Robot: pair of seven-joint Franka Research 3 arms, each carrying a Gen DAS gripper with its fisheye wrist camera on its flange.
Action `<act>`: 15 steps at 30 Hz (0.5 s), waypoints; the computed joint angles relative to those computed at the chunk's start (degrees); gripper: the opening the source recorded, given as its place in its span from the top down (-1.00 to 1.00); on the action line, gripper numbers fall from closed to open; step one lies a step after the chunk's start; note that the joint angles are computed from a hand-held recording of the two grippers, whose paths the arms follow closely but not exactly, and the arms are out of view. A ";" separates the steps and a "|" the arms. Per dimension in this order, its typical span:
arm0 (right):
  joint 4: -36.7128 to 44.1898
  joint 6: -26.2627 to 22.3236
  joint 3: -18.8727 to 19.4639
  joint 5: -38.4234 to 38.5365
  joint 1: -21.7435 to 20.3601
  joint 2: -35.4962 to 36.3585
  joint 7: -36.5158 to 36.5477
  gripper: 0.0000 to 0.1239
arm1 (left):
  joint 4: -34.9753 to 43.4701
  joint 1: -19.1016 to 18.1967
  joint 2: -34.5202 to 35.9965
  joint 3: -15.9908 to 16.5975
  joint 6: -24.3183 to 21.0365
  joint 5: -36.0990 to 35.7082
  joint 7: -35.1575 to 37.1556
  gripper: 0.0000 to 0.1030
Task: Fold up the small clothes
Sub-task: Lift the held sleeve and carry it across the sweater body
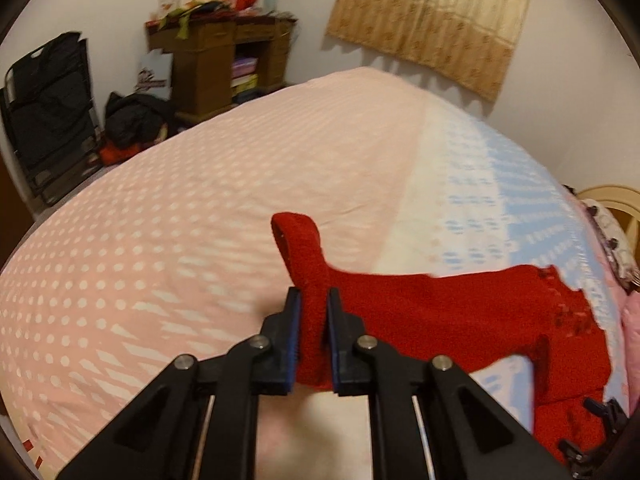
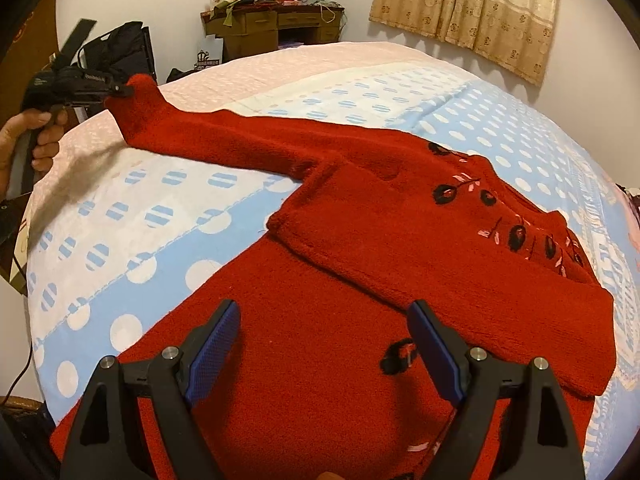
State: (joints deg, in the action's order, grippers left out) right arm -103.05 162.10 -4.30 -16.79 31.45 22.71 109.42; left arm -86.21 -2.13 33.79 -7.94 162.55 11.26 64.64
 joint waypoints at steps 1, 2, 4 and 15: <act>-0.15 0.06 -0.13 0.05 -0.01 -0.23 0.21 -0.39 | -0.35 0.46 -0.40 -1.01 0.64 -0.53 0.72 0.76; -0.44 0.17 -0.23 0.03 -0.03 -0.54 0.40 -0.39 | -0.46 1.29 -0.65 -2.66 1.25 -1.63 1.99 0.76; -0.93 0.20 -0.14 0.27 -0.33 -1.19 0.52 -0.39 | -0.21 1.97 -0.94 -4.66 1.84 -3.32 3.81 0.76; -5.45 1.44 -0.55 -2.23 -1.43 -5.55 4.08 -0.39 | 4.93 1.16 0.33 -9.60 1.77 -9.72 10.56 0.76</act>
State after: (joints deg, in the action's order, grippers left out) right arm -108.50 163.54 -4.85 -19.02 30.02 17.15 113.50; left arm -81.28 -0.97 34.13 -17.54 164.32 1.54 75.20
